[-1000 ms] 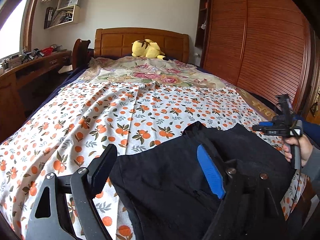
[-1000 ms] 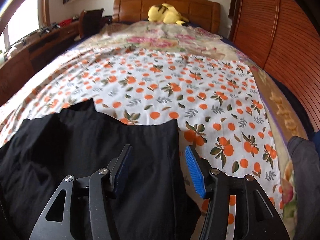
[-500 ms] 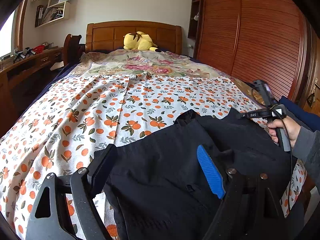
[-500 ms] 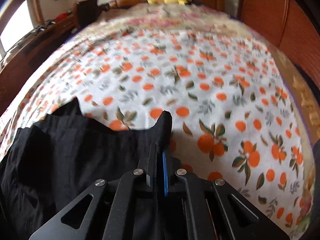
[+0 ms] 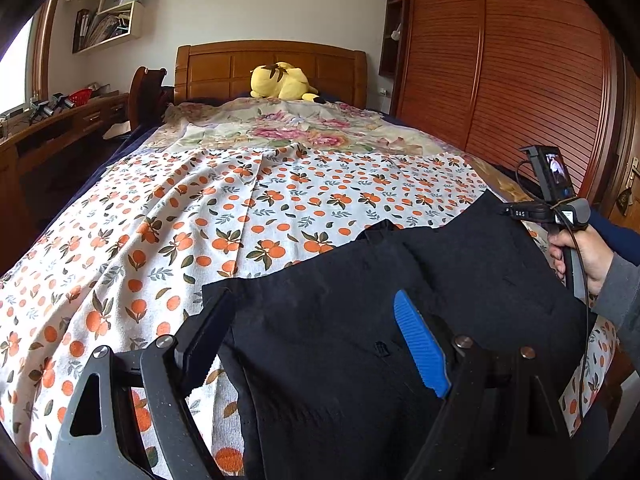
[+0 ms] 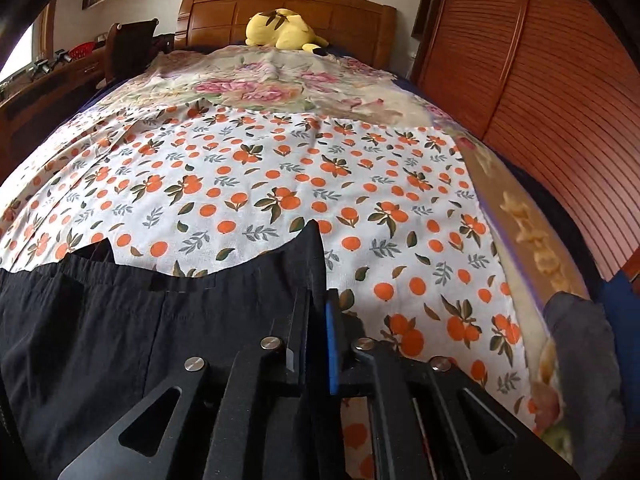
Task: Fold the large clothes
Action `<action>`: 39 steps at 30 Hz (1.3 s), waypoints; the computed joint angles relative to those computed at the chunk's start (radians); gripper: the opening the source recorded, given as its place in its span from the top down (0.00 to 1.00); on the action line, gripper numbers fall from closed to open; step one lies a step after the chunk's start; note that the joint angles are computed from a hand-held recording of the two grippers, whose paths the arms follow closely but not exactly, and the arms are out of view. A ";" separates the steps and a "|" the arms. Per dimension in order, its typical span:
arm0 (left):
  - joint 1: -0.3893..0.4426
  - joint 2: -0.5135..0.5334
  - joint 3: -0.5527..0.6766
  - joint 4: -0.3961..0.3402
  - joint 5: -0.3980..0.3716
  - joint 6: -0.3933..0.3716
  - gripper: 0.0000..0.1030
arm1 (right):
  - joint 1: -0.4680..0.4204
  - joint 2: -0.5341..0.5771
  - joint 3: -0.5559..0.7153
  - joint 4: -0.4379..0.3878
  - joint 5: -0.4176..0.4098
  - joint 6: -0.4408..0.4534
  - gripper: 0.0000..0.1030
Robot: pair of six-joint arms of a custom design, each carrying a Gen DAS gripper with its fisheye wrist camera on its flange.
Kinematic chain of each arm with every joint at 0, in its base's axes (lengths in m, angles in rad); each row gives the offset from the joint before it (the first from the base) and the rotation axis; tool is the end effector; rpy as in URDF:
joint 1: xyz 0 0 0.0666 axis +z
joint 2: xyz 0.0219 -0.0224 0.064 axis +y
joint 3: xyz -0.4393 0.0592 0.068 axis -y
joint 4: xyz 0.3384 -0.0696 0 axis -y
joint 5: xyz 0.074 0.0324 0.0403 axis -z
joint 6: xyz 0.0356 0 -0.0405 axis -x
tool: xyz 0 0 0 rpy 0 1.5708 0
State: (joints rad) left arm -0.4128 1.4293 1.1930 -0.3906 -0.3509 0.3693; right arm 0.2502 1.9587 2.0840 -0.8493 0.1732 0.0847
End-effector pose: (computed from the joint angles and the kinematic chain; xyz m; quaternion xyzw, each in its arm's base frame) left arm 0.4107 -0.1669 0.4327 -0.0603 0.8785 -0.0269 0.4731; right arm 0.6491 0.1591 0.4814 -0.1163 0.9015 -0.0448 0.4144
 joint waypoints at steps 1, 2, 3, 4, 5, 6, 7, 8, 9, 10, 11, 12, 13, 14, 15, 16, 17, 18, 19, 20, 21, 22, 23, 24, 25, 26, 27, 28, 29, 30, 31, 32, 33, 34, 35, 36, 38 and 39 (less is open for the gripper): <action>0.000 -0.001 0.000 -0.001 0.000 0.000 0.20 | 0.000 -0.013 -0.015 0.010 -0.005 -0.001 0.81; 0.000 0.000 0.001 0.000 0.000 -0.001 0.20 | 0.000 -0.031 -0.040 0.025 -0.021 -0.001 0.71; 0.000 -0.003 -0.002 0.000 0.000 -0.002 0.20 | 0.003 -0.042 -0.050 0.028 -0.040 -0.001 0.63; -0.001 -0.006 -0.003 -0.001 0.000 -0.004 0.20 | 0.002 -0.085 -0.094 0.036 -0.059 0.003 0.60; -0.001 -0.009 -0.004 -0.003 -0.002 -0.007 0.20 | 0.006 -0.096 -0.105 0.038 -0.075 0.008 0.57; -0.002 -0.012 -0.006 -0.004 -0.005 -0.008 0.20 | 0.006 -0.109 -0.122 0.043 -0.092 0.019 0.57; -0.001 -0.017 -0.008 -0.005 -0.007 -0.008 0.20 | 0.015 -0.116 -0.128 0.033 -0.111 0.030 0.57; 0.000 -0.023 -0.013 -0.004 -0.009 -0.007 0.20 | 0.017 -0.119 -0.135 0.025 -0.140 0.044 0.57; 0.002 -0.028 -0.016 -0.004 -0.009 -0.005 0.20 | 0.027 -0.124 -0.140 0.012 -0.169 0.058 0.57; 0.006 -0.036 -0.021 -0.004 -0.012 -0.003 0.20 | 0.042 -0.128 -0.149 0.004 -0.195 0.073 0.57; 0.009 -0.042 -0.025 -0.004 -0.014 -0.002 0.20 | 0.052 -0.128 -0.154 -0.002 -0.214 0.084 0.57; 0.014 -0.051 -0.031 -0.004 -0.019 0.001 0.20 | 0.070 -0.129 -0.161 -0.011 -0.235 0.094 0.57; 0.019 -0.058 -0.036 -0.004 -0.021 0.003 0.20 | 0.085 -0.126 -0.163 -0.021 -0.254 0.100 0.57; 0.026 -0.067 -0.044 -0.003 -0.022 0.008 0.20 | 0.098 -0.122 -0.164 -0.031 -0.274 0.106 0.57; 0.034 -0.075 -0.051 -0.002 -0.022 0.012 0.20 | 0.115 -0.114 -0.159 -0.049 -0.293 0.115 0.57; 0.041 -0.082 -0.057 -0.003 -0.023 0.017 0.20 | 0.130 -0.106 -0.155 -0.061 -0.298 0.124 0.57; 0.049 -0.089 -0.064 -0.004 -0.022 0.021 0.20 | 0.143 -0.093 -0.146 -0.074 -0.297 0.135 0.57; 0.057 -0.093 -0.070 -0.005 -0.021 0.022 0.20 | 0.155 -0.081 -0.136 -0.088 -0.290 0.141 0.57; 0.063 -0.097 -0.074 -0.011 -0.023 0.025 0.20 | 0.167 -0.064 -0.120 -0.106 -0.283 0.140 0.57; 0.068 -0.102 -0.078 -0.015 -0.026 0.024 0.20 | 0.172 -0.046 -0.101 -0.126 -0.285 0.136 0.57; 0.073 -0.105 -0.084 -0.015 -0.026 0.022 0.20 | 0.176 -0.030 -0.080 -0.145 -0.287 0.131 0.57; 0.078 -0.109 -0.089 -0.016 -0.025 0.021 0.20 | 0.180 -0.014 -0.063 -0.158 -0.285 0.128 0.57; 0.082 -0.112 -0.093 -0.017 -0.025 0.020 0.20 | 0.181 -0.001 -0.046 -0.170 -0.288 0.129 0.57; 0.086 -0.114 -0.097 -0.017 -0.022 0.018 0.20 | 0.181 0.014 -0.030 -0.182 -0.295 0.131 0.57; 0.090 -0.116 -0.100 -0.018 -0.021 0.016 0.20 | 0.181 0.028 -0.011 -0.196 -0.300 0.133 0.61; 0.093 -0.119 -0.103 -0.019 -0.020 0.014 0.20 | 0.180 0.038 0.001 -0.202 -0.313 0.137 0.72; 0.096 -0.121 -0.107 -0.018 -0.018 0.013 0.20 | 0.182 0.049 0.019 -0.213 -0.325 0.142 0.79; 0.099 -0.123 -0.110 -0.017 -0.016 0.013 0.20 | 0.185 0.060 0.034 -0.220 -0.324 0.150 0.83; 0.101 -0.124 -0.112 -0.017 -0.014 0.013 0.20 | 0.186 0.067 0.044 -0.223 -0.327 0.162 0.91; 0.103 -0.126 -0.113 -0.017 -0.012 0.013 0.20 | 0.189 0.066 0.050 -0.227 -0.324 0.172 0.96; 0.103 -0.127 -0.113 -0.017 -0.011 0.013 0.20 | 0.194 0.067 0.051 -0.215 -0.310 0.178 0.97; 0.103 -0.127 -0.114 -0.016 -0.011 0.013 0.20 | 0.200 0.067 0.048 -0.204 -0.303 0.180 0.98; 0.103 -0.127 -0.114 -0.016 -0.010 0.012 0.20 | 0.202 0.071 0.050 -0.189 -0.296 0.183 0.98; 0.103 -0.127 -0.114 -0.016 -0.008 0.010 0.20 | 0.204 0.072 0.049 -0.168 -0.285 0.178 0.98; 0.102 -0.127 -0.114 -0.014 -0.008 0.006 0.20 | 0.208 0.074 0.048 -0.156 -0.277 0.170 0.98; 0.100 -0.127 -0.114 -0.014 -0.008 0.005 0.20 | 0.209 0.077 0.052 -0.151 -0.272 0.164 0.98; 0.092 -0.124 -0.112 -0.010 -0.006 0.000 0.20 | 0.210 0.072 0.045 -0.129 -0.259 0.137 0.98; 0.085 -0.122 -0.110 -0.010 -0.009 -0.001 0.20 | 0.210 0.067 0.040 -0.118 -0.254 0.121 0.98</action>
State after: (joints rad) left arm -0.3277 1.3071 1.0831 -0.4009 -0.3595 0.3681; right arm 0.4598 2.0254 2.1243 -0.9677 -0.0812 0.2055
